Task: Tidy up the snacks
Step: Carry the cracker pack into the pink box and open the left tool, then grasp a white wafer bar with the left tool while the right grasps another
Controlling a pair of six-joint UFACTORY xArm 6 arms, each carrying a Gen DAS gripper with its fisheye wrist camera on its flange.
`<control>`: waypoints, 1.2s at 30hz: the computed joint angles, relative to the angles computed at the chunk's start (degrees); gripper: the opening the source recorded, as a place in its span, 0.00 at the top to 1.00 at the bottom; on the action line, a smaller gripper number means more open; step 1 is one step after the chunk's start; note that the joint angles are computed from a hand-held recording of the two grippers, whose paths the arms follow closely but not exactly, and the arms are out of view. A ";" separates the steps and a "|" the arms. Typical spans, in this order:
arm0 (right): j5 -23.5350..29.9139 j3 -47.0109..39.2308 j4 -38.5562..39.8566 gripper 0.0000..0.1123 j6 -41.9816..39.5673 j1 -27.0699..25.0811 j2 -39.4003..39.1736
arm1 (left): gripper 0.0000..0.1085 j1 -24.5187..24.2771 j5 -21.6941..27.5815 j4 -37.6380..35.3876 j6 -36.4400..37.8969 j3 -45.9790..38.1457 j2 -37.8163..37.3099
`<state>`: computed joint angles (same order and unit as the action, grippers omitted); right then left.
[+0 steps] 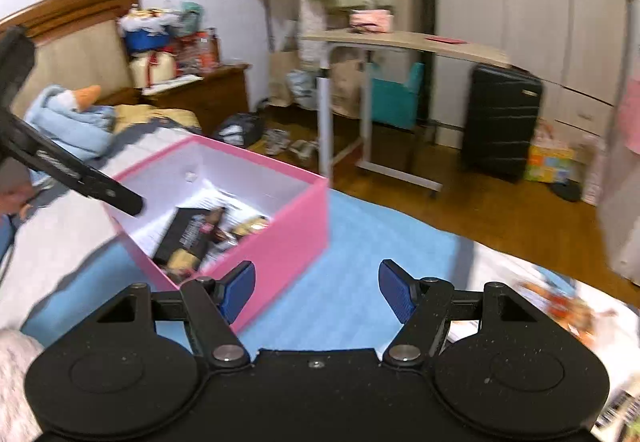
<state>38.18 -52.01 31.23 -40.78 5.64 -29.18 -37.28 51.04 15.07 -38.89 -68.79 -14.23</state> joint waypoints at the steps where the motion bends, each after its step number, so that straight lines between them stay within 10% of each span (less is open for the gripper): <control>1: 0.08 0.40 -1.61 0.35 0.54 -0.58 -0.74 | 0.39 -0.71 0.24 0.65 0.24 -0.59 0.31; 13: 10.11 -4.75 -18.73 0.35 7.45 -5.46 -3.64 | 0.39 -7.64 -1.96 -1.58 0.55 -11.68 9.45; 27: -7.30 0.98 -6.84 0.26 -14.39 -6.32 4.24 | 0.39 -10.58 -1.27 1.85 -3.23 -29.03 30.10; 36: -5.64 -4.70 0.58 0.31 -27.06 -8.30 17.68 | 0.39 -8.90 -9.67 -4.40 -2.30 -32.90 40.09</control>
<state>32.54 -56.71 31.81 -67.84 -2.67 -11.49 -46.18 41.37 10.67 -41.19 -101.69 25.86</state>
